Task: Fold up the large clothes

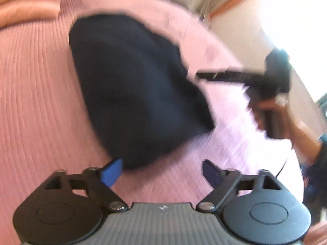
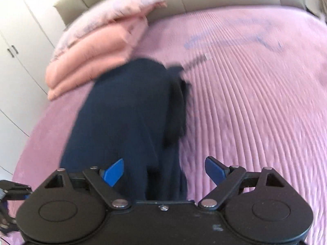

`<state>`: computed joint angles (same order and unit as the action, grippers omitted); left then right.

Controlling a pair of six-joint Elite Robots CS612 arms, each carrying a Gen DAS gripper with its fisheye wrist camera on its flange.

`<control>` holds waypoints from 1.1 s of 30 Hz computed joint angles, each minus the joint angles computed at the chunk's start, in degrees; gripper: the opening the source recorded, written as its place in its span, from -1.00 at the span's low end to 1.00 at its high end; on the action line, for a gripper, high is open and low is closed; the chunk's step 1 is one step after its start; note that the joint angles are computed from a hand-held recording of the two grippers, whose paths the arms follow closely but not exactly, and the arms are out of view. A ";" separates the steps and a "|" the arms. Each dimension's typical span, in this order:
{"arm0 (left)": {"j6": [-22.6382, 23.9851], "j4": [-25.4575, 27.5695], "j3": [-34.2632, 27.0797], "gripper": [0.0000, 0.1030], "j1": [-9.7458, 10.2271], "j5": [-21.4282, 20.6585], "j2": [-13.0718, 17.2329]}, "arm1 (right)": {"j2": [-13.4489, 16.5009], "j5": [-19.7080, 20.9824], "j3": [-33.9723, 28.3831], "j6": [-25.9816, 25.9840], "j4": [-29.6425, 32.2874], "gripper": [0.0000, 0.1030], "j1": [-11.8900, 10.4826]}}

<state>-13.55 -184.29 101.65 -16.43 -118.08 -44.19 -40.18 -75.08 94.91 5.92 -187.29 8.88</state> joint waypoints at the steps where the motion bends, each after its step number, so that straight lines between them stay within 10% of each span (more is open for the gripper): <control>1: -1.76 -2.12 -0.53 0.85 0.55 -1.12 0.28 | 0.60 0.54 -1.43 0.61 0.46 0.98 0.07; 4: -9.05 -6.26 -3.88 0.99 1.11 2.58 2.26 | 2.10 2.22 -4.76 3.05 5.35 0.98 -0.27; 8: -14.76 0.78 -10.94 0.90 2.85 3.61 6.01 | 3.06 8.02 -4.98 4.83 7.94 0.98 -1.78; 15: -15.89 9.11 -20.28 0.90 4.60 -4.00 12.78 | 7.12 23.95 -8.56 8.41 11.79 1.00 -4.85; 20: -24.67 5.13 -23.89 0.93 5.78 -11.90 17.14 | 11.43 35.57 -12.81 14.89 9.47 1.00 -7.04; 25: -26.18 3.36 -26.33 0.92 5.72 -12.16 19.08 | 12.00 35.46 -15.56 7.96 14.55 1.00 -6.38; 27: -22.33 4.00 -25.29 0.59 4.88 -7.97 17.99 | 12.51 33.73 -15.41 13.10 9.91 0.94 -5.93; 29: -18.35 6.26 -23.65 0.42 4.12 -4.73 15.93 | 12.29 31.21 -14.05 18.79 4.95 0.33 -5.57; 33: -16.73 8.57 -21.98 0.27 3.58 -2.32 13.63 | 10.52 27.63 -11.16 19.64 -0.37 0.03 -4.44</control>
